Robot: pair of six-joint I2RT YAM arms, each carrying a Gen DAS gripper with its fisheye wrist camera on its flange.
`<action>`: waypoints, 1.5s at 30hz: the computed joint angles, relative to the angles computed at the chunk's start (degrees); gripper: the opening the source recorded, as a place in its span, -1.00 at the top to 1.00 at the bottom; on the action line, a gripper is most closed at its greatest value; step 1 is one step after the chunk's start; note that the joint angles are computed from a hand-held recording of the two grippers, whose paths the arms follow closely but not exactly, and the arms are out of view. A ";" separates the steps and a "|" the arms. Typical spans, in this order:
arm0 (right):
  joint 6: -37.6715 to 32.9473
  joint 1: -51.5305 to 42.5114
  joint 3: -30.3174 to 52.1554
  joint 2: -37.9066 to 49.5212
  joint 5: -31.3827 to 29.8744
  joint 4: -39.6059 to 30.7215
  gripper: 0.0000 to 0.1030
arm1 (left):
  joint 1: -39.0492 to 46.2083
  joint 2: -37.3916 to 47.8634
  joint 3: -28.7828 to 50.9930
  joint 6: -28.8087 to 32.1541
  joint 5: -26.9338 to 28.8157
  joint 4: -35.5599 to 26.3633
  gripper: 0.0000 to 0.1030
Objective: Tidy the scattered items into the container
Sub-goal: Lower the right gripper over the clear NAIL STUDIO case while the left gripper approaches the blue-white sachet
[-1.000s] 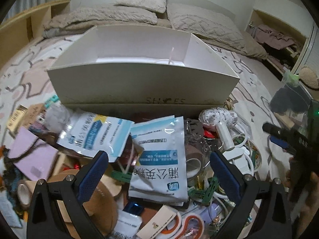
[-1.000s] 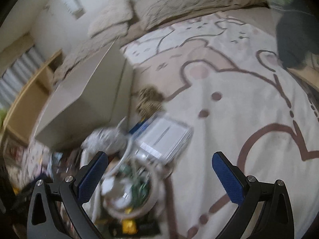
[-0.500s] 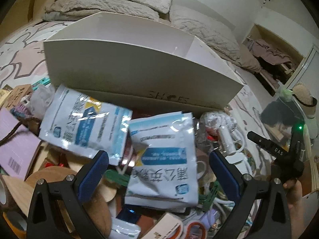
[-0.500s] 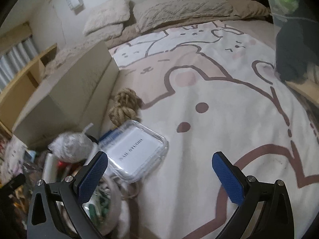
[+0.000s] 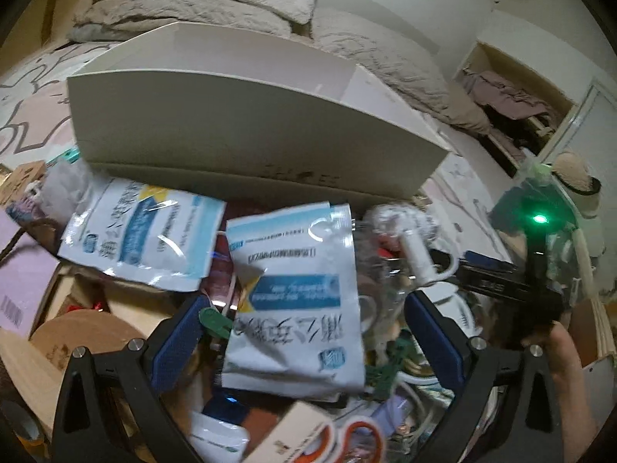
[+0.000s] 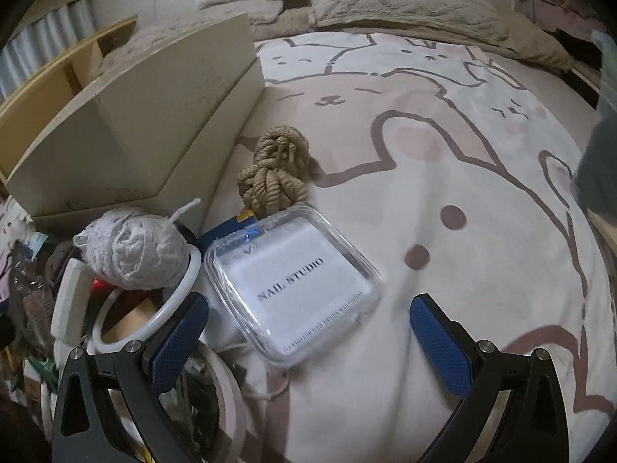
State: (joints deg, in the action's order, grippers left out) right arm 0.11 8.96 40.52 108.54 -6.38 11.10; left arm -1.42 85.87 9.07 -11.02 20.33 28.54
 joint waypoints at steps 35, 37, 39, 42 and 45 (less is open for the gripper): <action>8.66 -5.19 -4.14 -5.94 2.82 4.09 -1.00 | 0.75 -1.16 1.75 5.95 -1.46 -10.99 -0.65; 8.55 -3.43 -1.55 -3.80 5.33 3.20 -1.00 | 2.73 -2.49 1.60 7.17 1.92 -12.88 -0.65; 7.64 -2.25 1.07 -1.46 7.83 2.12 -1.00 | 4.28 -4.02 1.39 8.64 4.72 -14.63 -0.65; 6.31 -1.38 3.34 1.37 10.83 0.95 -1.00 | 3.92 -7.48 0.19 10.68 5.14 -16.59 -0.65; 5.22 -2.36 4.54 3.20 10.41 -0.62 -1.00 | 3.91 -11.64 -1.14 13.00 4.62 -19.22 -0.65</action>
